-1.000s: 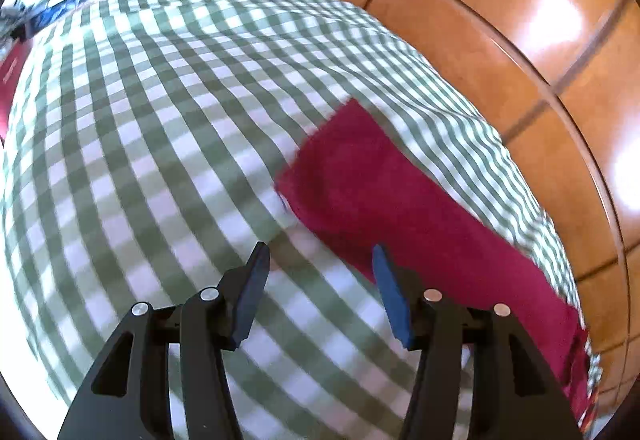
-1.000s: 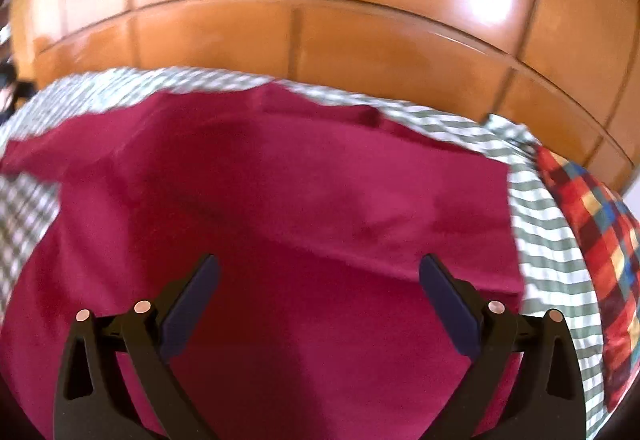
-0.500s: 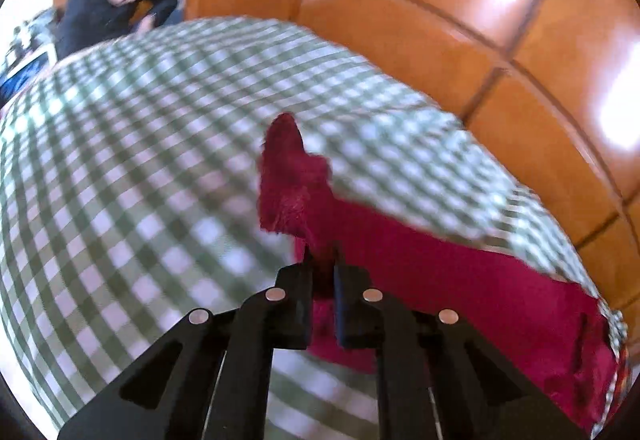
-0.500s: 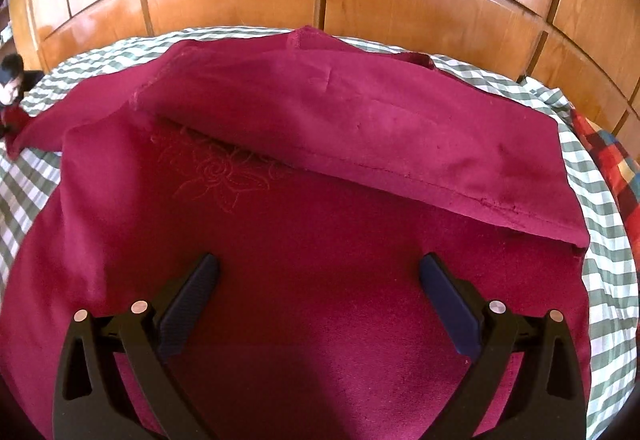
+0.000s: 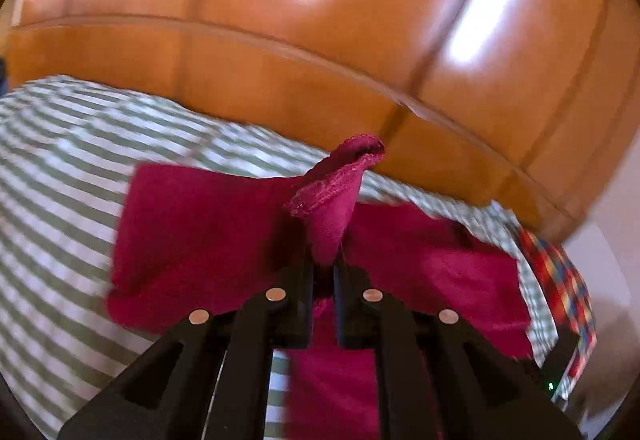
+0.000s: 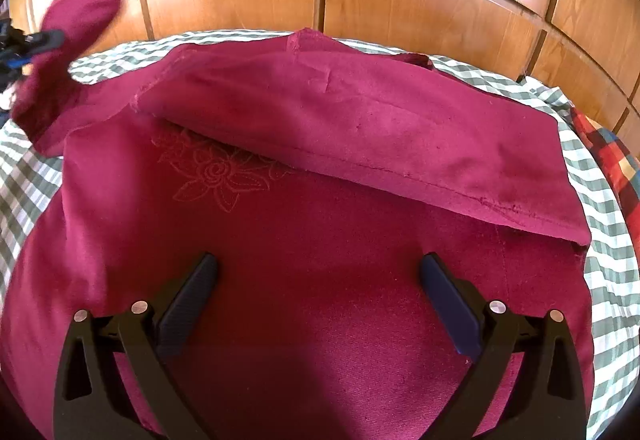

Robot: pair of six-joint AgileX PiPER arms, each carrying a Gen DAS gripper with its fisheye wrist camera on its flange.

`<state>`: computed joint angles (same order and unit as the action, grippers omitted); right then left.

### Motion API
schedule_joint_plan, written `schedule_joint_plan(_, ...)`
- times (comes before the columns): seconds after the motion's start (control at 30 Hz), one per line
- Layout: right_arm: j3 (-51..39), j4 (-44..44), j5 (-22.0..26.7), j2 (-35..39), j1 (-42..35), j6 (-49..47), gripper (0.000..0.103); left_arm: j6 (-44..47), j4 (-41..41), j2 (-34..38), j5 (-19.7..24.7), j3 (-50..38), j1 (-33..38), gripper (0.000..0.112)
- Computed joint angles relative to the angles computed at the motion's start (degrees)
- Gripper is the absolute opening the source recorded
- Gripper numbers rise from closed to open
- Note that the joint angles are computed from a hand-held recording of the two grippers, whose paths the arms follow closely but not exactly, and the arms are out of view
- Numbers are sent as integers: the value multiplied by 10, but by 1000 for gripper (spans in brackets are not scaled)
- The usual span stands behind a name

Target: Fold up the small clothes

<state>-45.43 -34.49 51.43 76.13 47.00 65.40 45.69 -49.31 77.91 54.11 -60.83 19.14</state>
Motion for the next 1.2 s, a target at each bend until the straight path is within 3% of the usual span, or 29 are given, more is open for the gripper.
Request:
schedule_joint_plan(0.13, 3, 6, -7, -5, -5, -4, 99, -39, 51, -23, -48, 52, -94, 23)
schedule_joint_plan(0.23, 5, 20, -18, -13, -18, -18, 99, -35, 67, -40, -69, 92, -110, 30)
schedule_joint_plan(0.3, 1, 51, -29, -21, -39, -49, 99, -12, 58, -64, -53, 117, -84, 42)
schedule_joint_plan(0.37, -8, 86, -41, -33, -62, -79, 93, 28, 38, -92, -31, 146, -43, 42)
schedule_joint_plan(0.43, -19, 159, -79, -51, -101, -136, 75, 81, 18, -118, -4, 172, 15, 42)
schedule_joint_plan(0.5, -37, 245, -121, -48, -130, -198, 69, 121, 9, -133, 19, 194, 62, 42)
schedule_joint_plan(0.67, -110, 422, -179, 55, -141, -336, 64, 149, 15, -127, 19, 230, 87, 41)
schedule_joint_plan(0.8, -192, 416, -166, 165, -122, -323, 62, 163, 4, -119, -2, 249, 93, 41)
schedule_joint_plan(0.87, -247, 348, -135, 206, -102, -279, 43, 164, 3, -112, -10, 254, 97, 43)
schedule_joint_plan(0.93, -283, 312, -106, 225, -95, -261, 9, 179, -10, -100, -7, 260, 105, 43)
schedule_joint_plan(1.2, -368, 163, -11, 141, -115, -254, 5, 189, -11, -114, -14, 275, 106, 46)
